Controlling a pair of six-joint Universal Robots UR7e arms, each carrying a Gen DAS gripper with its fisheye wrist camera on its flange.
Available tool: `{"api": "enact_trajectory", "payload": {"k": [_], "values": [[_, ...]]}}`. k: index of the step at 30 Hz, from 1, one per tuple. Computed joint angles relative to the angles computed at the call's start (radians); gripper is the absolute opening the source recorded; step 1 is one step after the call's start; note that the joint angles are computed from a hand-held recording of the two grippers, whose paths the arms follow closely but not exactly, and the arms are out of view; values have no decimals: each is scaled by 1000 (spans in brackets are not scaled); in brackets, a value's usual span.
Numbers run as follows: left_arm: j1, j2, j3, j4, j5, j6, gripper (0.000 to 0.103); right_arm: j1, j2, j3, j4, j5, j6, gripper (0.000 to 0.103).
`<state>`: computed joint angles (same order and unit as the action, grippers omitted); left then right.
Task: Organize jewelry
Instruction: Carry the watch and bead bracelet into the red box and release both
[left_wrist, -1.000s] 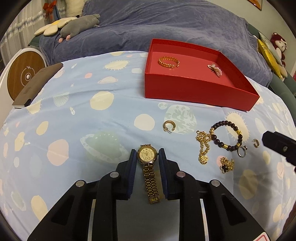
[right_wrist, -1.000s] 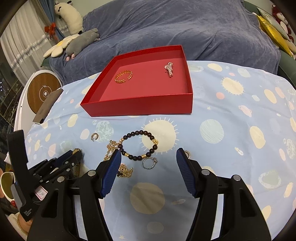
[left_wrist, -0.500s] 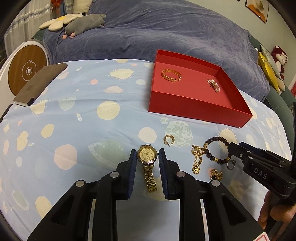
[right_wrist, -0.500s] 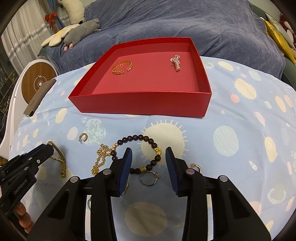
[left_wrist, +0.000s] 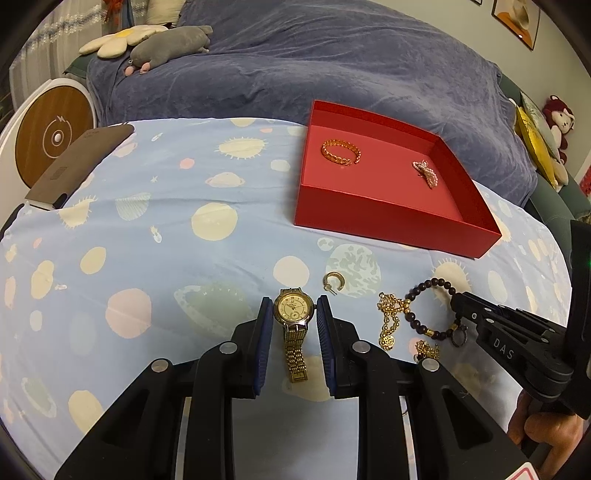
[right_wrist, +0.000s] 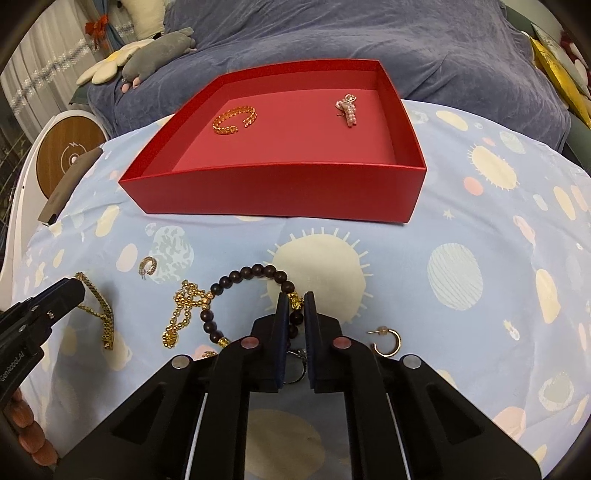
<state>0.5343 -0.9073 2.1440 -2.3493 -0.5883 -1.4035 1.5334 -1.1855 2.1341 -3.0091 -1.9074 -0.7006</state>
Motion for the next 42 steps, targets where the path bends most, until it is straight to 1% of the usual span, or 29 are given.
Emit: {"api": "enact_trajectory", "payload": {"k": [3, 7, 10, 12, 13, 14, 18, 20, 22, 24, 27, 29, 30, 33, 35, 36, 37, 38, 39, 41, 42], "values": [[-4, -3, -7, 1, 12, 3, 21, 10, -45, 16, 7, 43, -8, 7], [-5, -4, -26, 5, 21, 16, 21, 24, -107, 15, 51, 106, -7, 7], [-1, 3, -63, 1, 24, 68, 21, 40, -139, -5, 74, 140, -11, 7], [7, 14, -94, -39, 28, 162, 21, 50, -144, -38, 106, 159, -10, 7], [13, 22, -117, -28, 38, 188, 21, 55, -138, -60, 122, 162, -11, 7], [22, 29, -137, -40, 47, 224, 21, 61, -125, -85, 131, 161, -13, 7], [80, 67, -211, -173, 52, 406, 21, 78, -50, -189, 139, 166, -4, 7], [113, 98, -260, -201, 73, 474, 21, 82, -3, -240, 132, 163, 5, 7], [146, 136, -303, -258, 84, 558, 21, 81, 44, -284, 129, 158, 15, 7], [182, 173, -344, -317, 69, 634, 21, 71, 90, -329, 151, 160, 39, 7], [229, 217, -390, -355, 51, 688, 21, 58, 153, -381, 173, 130, 58, 7], [251, 240, -412, -347, 57, 689, 21, 51, 187, -397, 167, 100, 53, 7], [260, 249, -418, -358, 50, 703, 21, 49, 201, -403, 160, 84, 48, 7], [278, 261, -423, -373, 42, 715, 21, 37, 221, -406, 126, 57, 44, 9], [277, 262, -419, -377, 62, 715, 22, 28, 222, -408, 117, 54, 56, 9], [272, 261, -410, -397, 76, 720, 24, 26, 216, -406, 113, 53, 67, 11], [268, 257, -405, -400, 88, 714, 31, 23, 209, -403, 111, 55, 72, 13], [260, 249, -394, -408, 99, 710, 36, 22, 194, -394, 114, 61, 79, 14], [250, 239, -378, -431, 112, 711, 45, 21, 179, -384, 117, 67, 83, 16], [222, 207, -337, -457, 132, 705, 48, 24, 129, -348, 120, 77, 81, 18], [203, 185, -312, -438, 143, 676, 50, 27, 100, -324, 117, 83, 79, 23]]}}
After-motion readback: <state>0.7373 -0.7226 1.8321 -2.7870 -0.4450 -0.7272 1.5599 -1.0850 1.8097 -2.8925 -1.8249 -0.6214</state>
